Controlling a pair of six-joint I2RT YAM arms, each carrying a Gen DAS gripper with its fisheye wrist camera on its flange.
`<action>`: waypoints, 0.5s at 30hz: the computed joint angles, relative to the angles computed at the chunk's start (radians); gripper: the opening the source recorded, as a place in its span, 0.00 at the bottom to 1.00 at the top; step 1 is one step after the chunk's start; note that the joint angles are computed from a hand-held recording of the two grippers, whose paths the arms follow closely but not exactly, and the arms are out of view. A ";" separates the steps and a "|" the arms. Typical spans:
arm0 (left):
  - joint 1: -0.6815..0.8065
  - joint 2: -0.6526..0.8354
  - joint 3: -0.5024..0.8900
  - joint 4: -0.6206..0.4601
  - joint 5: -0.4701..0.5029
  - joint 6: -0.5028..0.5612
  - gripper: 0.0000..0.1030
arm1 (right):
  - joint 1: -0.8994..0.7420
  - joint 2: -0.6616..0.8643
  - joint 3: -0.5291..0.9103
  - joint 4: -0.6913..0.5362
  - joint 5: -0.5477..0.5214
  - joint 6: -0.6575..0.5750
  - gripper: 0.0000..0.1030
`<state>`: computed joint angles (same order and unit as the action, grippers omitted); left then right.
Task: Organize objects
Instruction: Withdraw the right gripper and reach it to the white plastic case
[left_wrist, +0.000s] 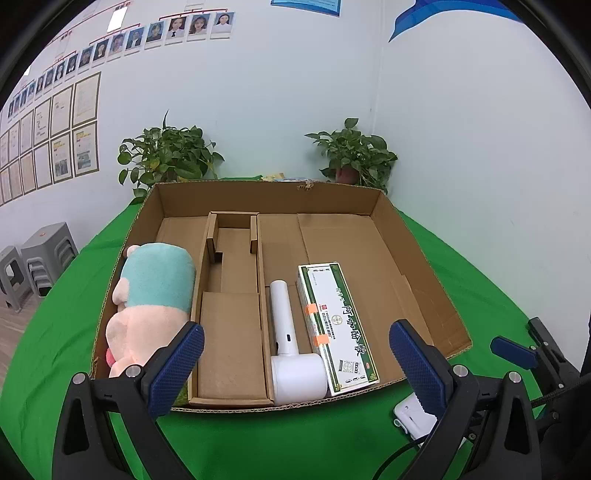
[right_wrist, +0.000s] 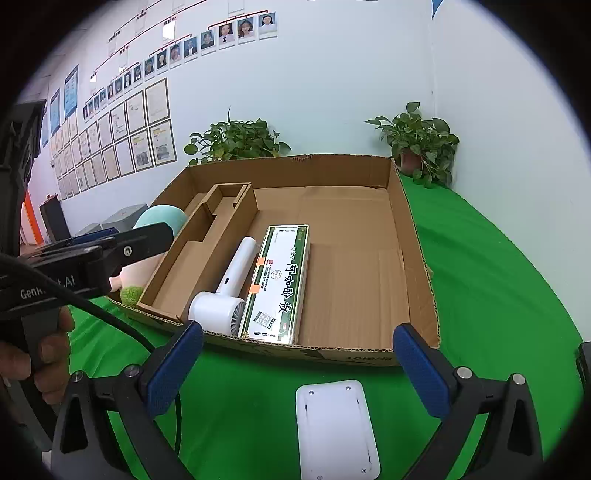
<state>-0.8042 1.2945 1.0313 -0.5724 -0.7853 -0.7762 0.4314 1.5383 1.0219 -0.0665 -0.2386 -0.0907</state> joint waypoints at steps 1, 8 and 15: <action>-0.005 0.005 0.004 -0.008 -0.006 -0.005 0.98 | -0.001 0.004 0.002 0.002 -0.003 0.001 0.99; 0.001 -0.013 -0.042 0.014 0.003 -0.034 0.98 | -0.019 0.017 -0.014 0.021 -0.063 -0.020 0.99; 0.035 -0.055 -0.169 0.123 0.168 -0.027 0.90 | -0.132 0.067 -0.066 -0.057 -0.222 -0.145 0.99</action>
<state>-0.7694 1.2394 0.8626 -0.4493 -0.6174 -0.8033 0.2993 1.6054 0.9556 -0.1235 -0.4609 -0.2359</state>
